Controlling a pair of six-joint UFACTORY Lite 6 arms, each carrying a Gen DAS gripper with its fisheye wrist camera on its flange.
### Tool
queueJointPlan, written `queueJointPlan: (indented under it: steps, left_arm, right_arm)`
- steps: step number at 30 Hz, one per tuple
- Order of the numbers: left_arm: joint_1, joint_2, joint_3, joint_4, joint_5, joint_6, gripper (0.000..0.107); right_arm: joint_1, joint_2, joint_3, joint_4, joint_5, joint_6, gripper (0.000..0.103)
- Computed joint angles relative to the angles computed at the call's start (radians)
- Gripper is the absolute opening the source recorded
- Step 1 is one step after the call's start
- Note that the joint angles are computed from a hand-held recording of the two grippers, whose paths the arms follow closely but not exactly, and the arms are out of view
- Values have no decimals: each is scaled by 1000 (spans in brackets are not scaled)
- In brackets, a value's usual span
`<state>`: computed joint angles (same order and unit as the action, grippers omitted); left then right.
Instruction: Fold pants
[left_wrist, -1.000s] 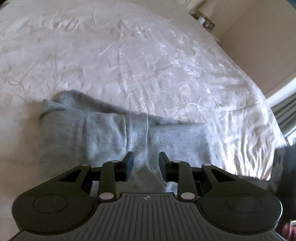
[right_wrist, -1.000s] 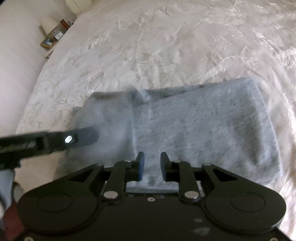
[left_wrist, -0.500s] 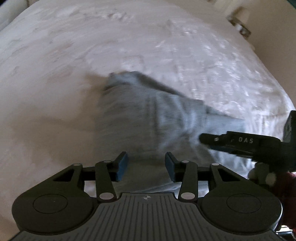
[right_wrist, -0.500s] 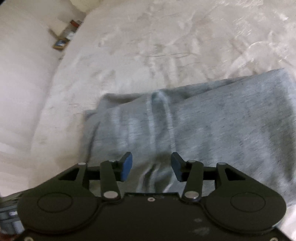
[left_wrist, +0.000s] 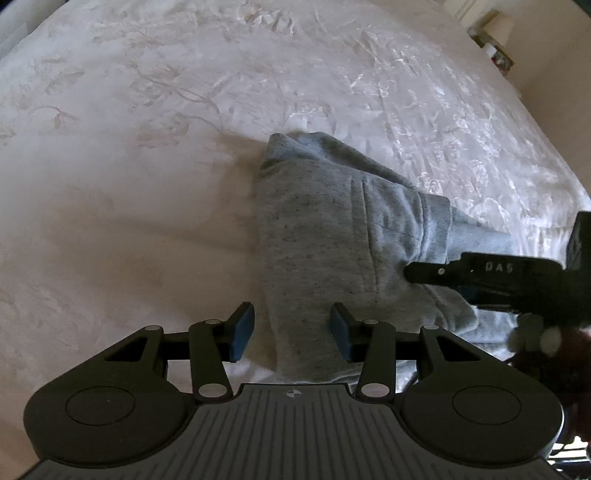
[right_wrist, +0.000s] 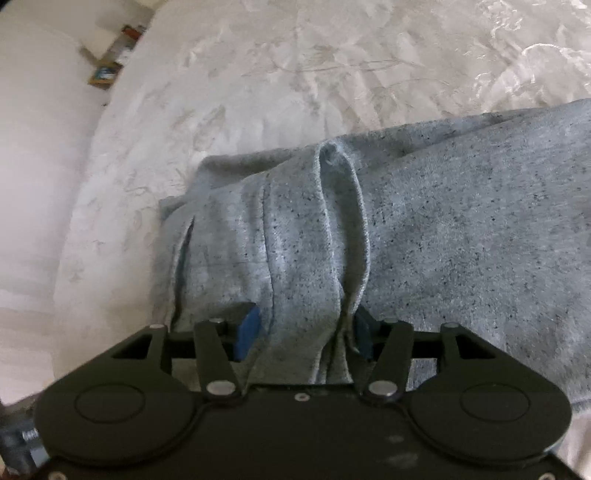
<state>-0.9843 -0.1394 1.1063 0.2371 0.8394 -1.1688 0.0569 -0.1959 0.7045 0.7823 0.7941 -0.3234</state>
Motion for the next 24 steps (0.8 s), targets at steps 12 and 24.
queueJointPlan:
  steps: [12,24]
  left_arm:
    - [-35,15,31,82,60,-156,44]
    - [-176,485,521,104,51,-133,44]
  right_arm:
    - [-271,-250,358,-35,417,-91,6]
    - [-568,-133,47,-365,144,-405,7]
